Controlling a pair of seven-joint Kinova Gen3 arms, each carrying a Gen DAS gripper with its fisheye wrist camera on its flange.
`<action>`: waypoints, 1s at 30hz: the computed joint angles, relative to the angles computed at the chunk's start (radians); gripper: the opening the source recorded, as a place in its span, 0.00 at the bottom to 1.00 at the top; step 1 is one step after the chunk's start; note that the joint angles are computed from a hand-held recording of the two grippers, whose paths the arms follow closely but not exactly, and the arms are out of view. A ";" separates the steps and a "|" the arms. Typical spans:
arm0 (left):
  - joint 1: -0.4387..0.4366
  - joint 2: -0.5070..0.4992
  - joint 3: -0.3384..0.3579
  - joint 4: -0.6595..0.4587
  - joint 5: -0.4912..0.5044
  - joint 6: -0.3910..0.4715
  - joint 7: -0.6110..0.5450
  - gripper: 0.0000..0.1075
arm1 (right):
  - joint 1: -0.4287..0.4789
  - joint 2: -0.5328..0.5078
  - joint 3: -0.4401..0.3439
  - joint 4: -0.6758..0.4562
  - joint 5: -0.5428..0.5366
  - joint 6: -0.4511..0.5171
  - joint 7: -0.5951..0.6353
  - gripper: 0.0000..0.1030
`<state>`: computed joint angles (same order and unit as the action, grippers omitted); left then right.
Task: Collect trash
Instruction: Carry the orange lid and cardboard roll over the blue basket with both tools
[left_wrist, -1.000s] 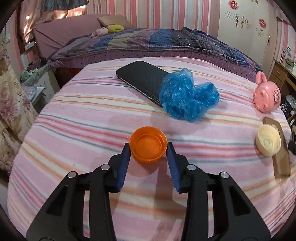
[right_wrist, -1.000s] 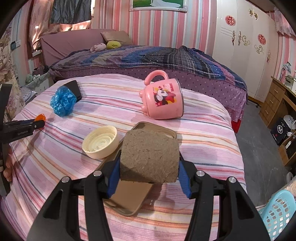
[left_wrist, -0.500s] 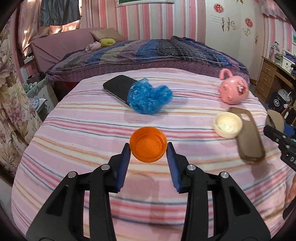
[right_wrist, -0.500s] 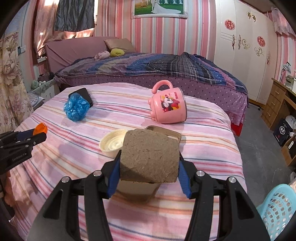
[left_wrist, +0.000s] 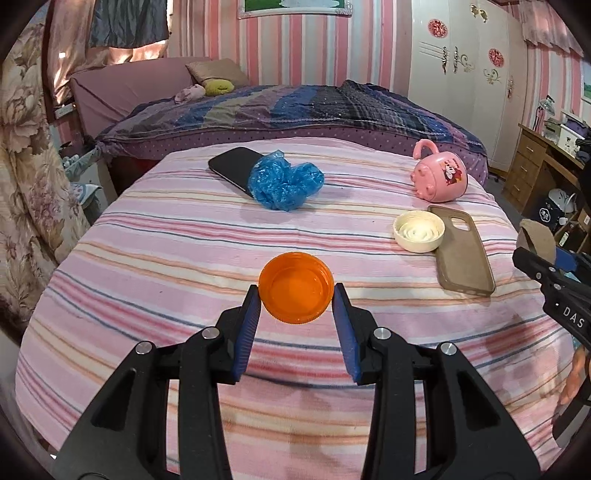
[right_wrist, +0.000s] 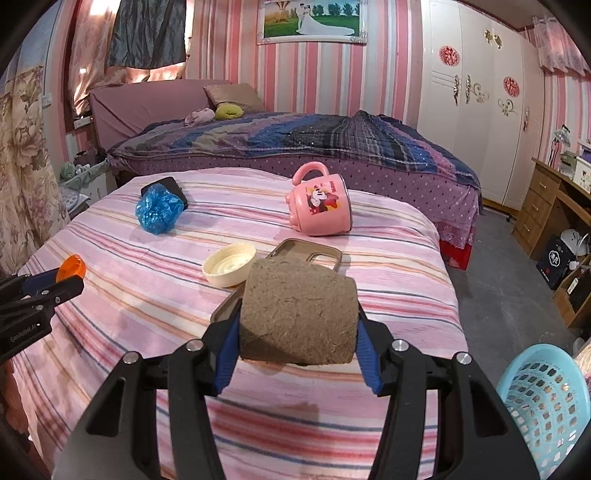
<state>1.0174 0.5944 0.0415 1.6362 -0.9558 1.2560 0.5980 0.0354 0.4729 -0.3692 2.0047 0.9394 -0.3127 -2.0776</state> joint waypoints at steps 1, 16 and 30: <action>0.005 0.000 -0.001 0.000 -0.003 0.003 0.006 0.36 | 0.007 -0.002 0.000 0.005 0.005 -0.003 -0.002 0.52; 0.020 0.020 0.000 -0.028 -0.027 0.020 0.013 0.36 | 0.002 -0.056 0.102 0.081 0.063 -0.100 -0.033 0.52; 0.023 0.081 -0.016 -0.137 -0.026 0.019 -0.113 0.36 | 0.064 -0.039 0.187 0.037 0.166 -0.162 -0.147 0.52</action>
